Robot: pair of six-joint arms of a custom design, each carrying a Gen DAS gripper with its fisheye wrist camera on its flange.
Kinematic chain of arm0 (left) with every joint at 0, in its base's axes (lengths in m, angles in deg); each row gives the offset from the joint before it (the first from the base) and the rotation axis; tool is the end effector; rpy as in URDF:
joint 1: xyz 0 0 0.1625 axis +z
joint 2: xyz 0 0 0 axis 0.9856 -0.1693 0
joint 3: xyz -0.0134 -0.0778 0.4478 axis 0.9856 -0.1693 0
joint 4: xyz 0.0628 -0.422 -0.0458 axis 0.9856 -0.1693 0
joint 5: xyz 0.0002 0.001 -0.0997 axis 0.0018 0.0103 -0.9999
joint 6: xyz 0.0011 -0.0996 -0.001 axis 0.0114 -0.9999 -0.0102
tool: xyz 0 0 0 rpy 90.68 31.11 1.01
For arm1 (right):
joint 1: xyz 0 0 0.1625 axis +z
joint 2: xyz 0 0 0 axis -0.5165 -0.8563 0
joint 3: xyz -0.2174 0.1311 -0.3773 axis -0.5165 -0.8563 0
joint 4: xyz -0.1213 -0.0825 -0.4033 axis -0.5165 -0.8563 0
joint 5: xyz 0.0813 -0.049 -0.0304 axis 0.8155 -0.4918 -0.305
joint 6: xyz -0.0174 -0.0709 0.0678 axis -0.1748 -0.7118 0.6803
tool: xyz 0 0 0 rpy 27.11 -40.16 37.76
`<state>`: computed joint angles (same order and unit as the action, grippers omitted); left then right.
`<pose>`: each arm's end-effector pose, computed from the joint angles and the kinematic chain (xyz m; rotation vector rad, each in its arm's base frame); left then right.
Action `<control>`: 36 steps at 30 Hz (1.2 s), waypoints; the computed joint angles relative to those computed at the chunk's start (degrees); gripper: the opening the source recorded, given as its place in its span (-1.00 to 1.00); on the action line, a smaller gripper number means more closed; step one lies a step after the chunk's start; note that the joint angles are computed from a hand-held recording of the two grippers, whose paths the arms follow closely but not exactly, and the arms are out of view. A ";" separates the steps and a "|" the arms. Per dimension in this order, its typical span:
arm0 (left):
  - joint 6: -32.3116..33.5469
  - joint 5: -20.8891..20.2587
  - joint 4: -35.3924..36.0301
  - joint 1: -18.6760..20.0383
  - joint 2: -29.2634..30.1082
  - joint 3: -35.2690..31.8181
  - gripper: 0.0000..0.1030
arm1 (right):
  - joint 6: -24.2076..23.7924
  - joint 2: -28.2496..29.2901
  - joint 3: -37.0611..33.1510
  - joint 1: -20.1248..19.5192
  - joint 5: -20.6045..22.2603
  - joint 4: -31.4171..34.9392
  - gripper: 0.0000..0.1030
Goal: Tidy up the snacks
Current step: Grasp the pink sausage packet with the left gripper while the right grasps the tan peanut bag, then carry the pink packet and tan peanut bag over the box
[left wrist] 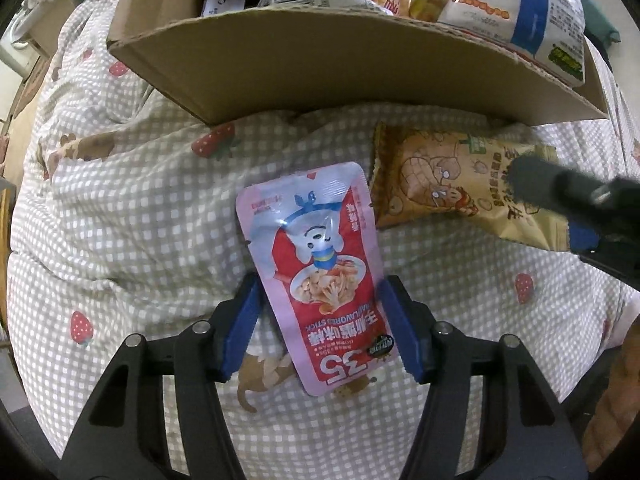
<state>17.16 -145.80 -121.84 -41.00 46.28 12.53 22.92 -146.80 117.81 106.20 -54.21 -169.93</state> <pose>-0.3510 -0.5109 -0.0824 0.9203 2.3604 0.2386 0.0142 -0.3989 0.2749 -0.9107 -2.6982 0.9520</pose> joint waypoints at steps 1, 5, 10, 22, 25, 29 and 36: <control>0.17 0.09 0.15 0.13 0.00 -0.29 0.03 | -0.41 0.31 -0.22 0.35 -0.47 0.35 -0.16; 0.56 0.21 0.24 0.46 -0.09 -0.79 -0.07 | -1.93 0.49 -0.51 2.35 -3.45 1.02 -0.61; 0.60 -0.77 -0.06 0.99 -1.21 -0.57 -0.28 | -3.03 -1.65 0.93 3.47 -3.93 0.18 -0.86; 3.87 -5.48 -2.21 0.84 -5.75 2.12 -0.96 | -5.09 -8.53 4.72 7.23 -5.38 -1.95 -0.89; 5.10 -5.99 -2.85 0.38 -6.56 3.28 -0.96 | -4.46 -10.19 5.39 7.65 -6.31 -1.97 -0.89; 5.28 -5.54 -3.63 -0.45 -5.01 3.15 -0.90 | -3.06 -12.79 6.98 7.80 -6.68 -2.96 -0.89; 3.87 -2.72 -4.59 -0.24 -0.80 0.11 -0.82 | -2.09 -15.79 8.65 5.73 -5.68 -2.34 -0.89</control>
<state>21.04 -148.52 -126.43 -41.25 45.48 12.64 20.83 -162.60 126.46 111.93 -59.89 -172.27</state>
